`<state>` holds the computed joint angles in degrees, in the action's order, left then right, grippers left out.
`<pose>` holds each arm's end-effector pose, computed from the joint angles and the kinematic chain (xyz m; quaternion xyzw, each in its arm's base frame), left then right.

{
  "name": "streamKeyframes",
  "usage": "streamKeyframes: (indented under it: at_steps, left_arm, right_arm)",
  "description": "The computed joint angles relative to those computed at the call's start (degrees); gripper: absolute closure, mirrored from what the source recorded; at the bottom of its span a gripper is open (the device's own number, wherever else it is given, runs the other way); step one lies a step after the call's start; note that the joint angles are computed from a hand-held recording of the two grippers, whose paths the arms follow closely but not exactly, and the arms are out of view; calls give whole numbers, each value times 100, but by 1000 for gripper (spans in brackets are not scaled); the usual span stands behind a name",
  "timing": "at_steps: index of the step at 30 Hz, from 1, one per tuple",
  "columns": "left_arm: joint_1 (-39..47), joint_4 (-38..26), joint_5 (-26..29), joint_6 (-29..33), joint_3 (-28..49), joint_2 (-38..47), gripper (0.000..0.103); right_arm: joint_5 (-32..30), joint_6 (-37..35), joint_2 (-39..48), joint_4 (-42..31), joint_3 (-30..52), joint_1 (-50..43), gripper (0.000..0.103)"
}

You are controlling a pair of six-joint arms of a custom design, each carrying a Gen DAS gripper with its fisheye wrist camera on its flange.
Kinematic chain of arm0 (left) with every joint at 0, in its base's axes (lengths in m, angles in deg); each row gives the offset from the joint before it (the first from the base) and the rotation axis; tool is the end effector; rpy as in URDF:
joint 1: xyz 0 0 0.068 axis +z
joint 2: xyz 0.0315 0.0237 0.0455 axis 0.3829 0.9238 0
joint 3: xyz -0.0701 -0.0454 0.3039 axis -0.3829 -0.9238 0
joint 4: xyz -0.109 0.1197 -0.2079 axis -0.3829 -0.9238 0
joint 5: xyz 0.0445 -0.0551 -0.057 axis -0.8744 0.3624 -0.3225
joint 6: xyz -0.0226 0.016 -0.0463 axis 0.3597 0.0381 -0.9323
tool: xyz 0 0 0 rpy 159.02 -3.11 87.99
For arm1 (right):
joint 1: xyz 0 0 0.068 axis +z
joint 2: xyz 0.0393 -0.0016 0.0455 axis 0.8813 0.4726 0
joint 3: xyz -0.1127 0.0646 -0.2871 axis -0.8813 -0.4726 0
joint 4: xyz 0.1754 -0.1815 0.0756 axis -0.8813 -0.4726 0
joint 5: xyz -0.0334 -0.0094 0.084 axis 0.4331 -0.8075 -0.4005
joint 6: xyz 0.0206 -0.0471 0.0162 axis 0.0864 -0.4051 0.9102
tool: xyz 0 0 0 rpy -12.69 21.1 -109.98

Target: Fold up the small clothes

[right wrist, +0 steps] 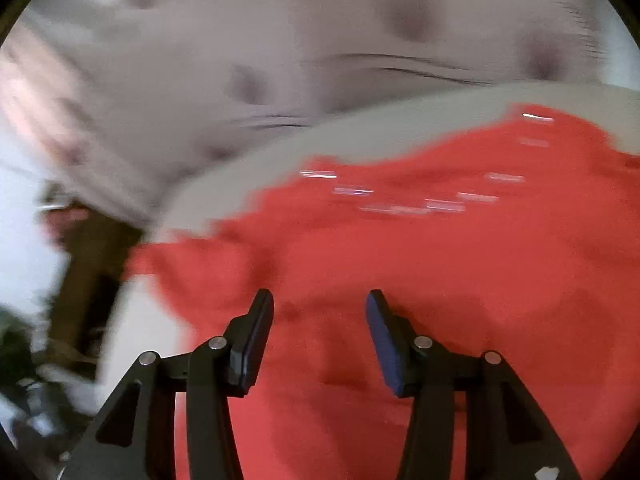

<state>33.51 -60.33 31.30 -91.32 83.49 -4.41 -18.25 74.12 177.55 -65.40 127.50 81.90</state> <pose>0.2277 0.0311 0.1849 -0.1679 0.8905 -0.1988 0.3732 0.3760 0.1453 0.1852 0.0426 0.9317 0.2326 0.2756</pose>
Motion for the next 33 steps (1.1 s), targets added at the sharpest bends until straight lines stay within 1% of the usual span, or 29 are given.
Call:
streamKeyframes:
  at_steps: [2,3,4,5,6,7,8,9,11,12,13,15,17,19,20,22,23,24,26,29,30,31,32,33]
  left_arm:
    - [89,-103,176,116,72,24,0]
    - [157,-222,306,235,169,58,0]
    - [225,-378,370,380,299,87,0]
    - [310,-536,429,546,455,114,0]
    - [421,-696,550,713,633,168,0]
    - [555,-898,686,877,855,242,0]
    - [680,-1118,776,1006,1101,340,0]
    - [783,-1353,821,1125,1356,460,0]
    - [1008,-1965,983,1420,2063,948,0]
    - [1138,-2100,1110,1503,2351,1200,0]
    - [1262,-2133,1111,1534,2628,1465,0]
    - [1399,-2197,795,1589,3119,1926,1]
    - [1510,-2492,855,1707,3788,2501,2]
    - [1583,-2874,1075,1679,4494,3084,3]
    - [1580,-3038,1094,1644,4822,3354,3]
    - [1516,-3358,962,1420,5449,3885,3]
    - [1524,-3407,1061,1256,5657,4082,4]
    - [1545,-3094,1097,1018,5643,4113,4]
    - [1573,-2972,1155,458,5922,4338,4]
    - [1546,-2898,1092,105,6240,4560,5]
    - [1524,-2781,1026,23,6235,4571,11]
    - [1517,-2552,991,-113,6156,4564,24]
    - [1546,-2508,1213,-170,6226,4678,76]
    - [1588,-2783,1560,-232,6487,4918,96]
  right_arm:
    - [8,-84,-187,264,-462,-343,66]
    - [147,-92,-286,265,-591,-435,69]
    - [342,-101,-401,213,-686,-516,69]
    - [300,-34,-522,320,-849,-637,66]
    - [-117,105,-628,577,-1058,-785,63]
    - [-693,234,-707,939,-1290,-947,62]
    - [-950,277,-761,1210,-1448,-975,61]
    - [-952,216,-848,1405,-1585,-920,59]
    - [-525,-25,-986,1534,-1764,-666,54]
    - [-447,-57,-998,1628,-1847,-582,54]
    - [-434,-38,-1008,1687,-1889,-521,54]
    - [-396,-50,-1014,1884,-2105,-495,53]
    - [-465,33,-978,2153,-2294,-519,53]
    - [-480,115,-963,2230,-2271,-528,51]
    - [-536,161,-909,2289,-2267,-546,51]
    - [-592,200,-867,2371,-2262,-546,50]
    - [-638,195,-895,2377,-2287,-578,50]
    - [-660,217,-911,2412,-2317,-592,50]
    - [-696,242,-899,2460,-2327,-609,49]
    - [-735,263,-894,2518,-2352,-624,49]
    - [-741,270,-920,2543,-2392,-630,48]
    - [-755,280,-918,2570,-2402,-636,48]
    - [-775,295,-909,2599,-2408,-642,48]
    - [-810,322,-897,2652,-2425,-656,47]
